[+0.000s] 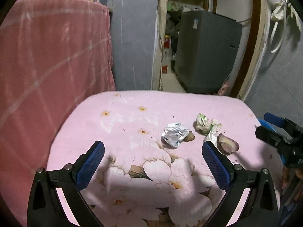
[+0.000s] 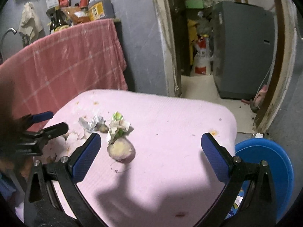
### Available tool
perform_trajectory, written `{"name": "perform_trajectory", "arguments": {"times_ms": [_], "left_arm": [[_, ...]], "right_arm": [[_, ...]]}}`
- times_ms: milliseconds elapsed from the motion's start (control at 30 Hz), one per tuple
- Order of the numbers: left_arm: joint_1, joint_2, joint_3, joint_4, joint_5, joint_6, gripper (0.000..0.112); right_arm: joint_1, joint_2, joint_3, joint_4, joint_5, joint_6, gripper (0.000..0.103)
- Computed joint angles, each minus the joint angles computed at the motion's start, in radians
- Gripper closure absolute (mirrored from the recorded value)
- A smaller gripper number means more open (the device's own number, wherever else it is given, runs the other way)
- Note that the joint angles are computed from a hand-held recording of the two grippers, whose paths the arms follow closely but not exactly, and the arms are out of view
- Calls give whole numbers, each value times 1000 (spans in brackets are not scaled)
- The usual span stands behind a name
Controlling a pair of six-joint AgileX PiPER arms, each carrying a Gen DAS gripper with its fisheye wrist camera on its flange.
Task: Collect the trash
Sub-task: 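Grasp the silver foil ball with the left tool while the right tool grasps the purple onion slice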
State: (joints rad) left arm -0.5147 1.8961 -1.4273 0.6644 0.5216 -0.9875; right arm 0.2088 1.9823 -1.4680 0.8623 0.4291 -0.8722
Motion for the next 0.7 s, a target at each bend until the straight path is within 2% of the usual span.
{"name": "perform_trajectory", "arguments": {"times_ms": [100,200,267,467,700], "left_arm": [[6,13,-17,-47,-7,42,14],[14,33,-42,-101,-7,97,26],[26,50,-65,-176,-7,165,40],[49,87,-122,-362,1,313,60],[72,124,-186,-511,37,407,82]], "right_arm": [[15,26,-41,-82,41,61,7],[27,61,-98,-166,105,125,11],[38,89,-142,-227,149,173,14],[54,149,-231,-291,245,230,28],[68,185,-293,-346,306,278,29]]}}
